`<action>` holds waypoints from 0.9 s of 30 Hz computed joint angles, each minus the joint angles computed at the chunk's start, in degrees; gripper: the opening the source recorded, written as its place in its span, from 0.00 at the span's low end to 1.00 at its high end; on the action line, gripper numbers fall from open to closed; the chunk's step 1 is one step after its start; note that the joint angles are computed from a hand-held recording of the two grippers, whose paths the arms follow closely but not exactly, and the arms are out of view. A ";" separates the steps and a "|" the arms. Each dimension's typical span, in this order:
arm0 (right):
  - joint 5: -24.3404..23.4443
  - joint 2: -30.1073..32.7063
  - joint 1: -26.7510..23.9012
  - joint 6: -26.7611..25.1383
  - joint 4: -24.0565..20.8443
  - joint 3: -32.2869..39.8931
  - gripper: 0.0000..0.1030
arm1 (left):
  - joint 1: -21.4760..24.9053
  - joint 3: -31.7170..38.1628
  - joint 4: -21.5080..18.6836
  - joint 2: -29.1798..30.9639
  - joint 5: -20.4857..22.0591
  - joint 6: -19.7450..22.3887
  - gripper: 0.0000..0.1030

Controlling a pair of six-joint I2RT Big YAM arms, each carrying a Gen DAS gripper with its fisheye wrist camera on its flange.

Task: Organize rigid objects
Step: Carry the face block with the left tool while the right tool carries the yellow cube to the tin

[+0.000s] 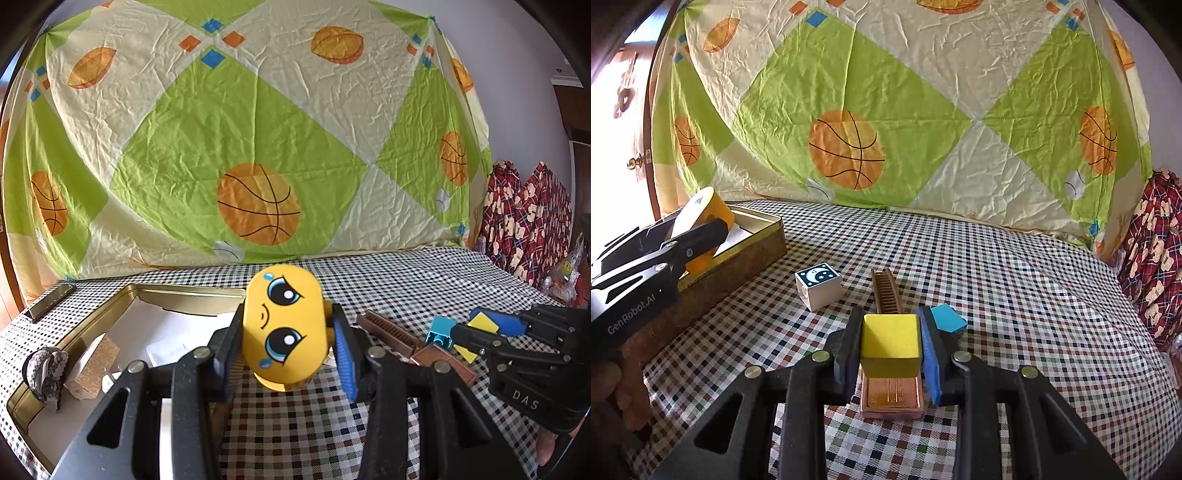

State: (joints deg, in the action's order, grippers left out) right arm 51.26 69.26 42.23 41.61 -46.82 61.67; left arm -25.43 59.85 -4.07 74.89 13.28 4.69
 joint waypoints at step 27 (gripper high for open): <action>8.27 -2.68 3.58 -1.95 9.95 -2.80 0.30 | 1.93 -3.21 2.63 -2.90 0.41 -1.05 0.40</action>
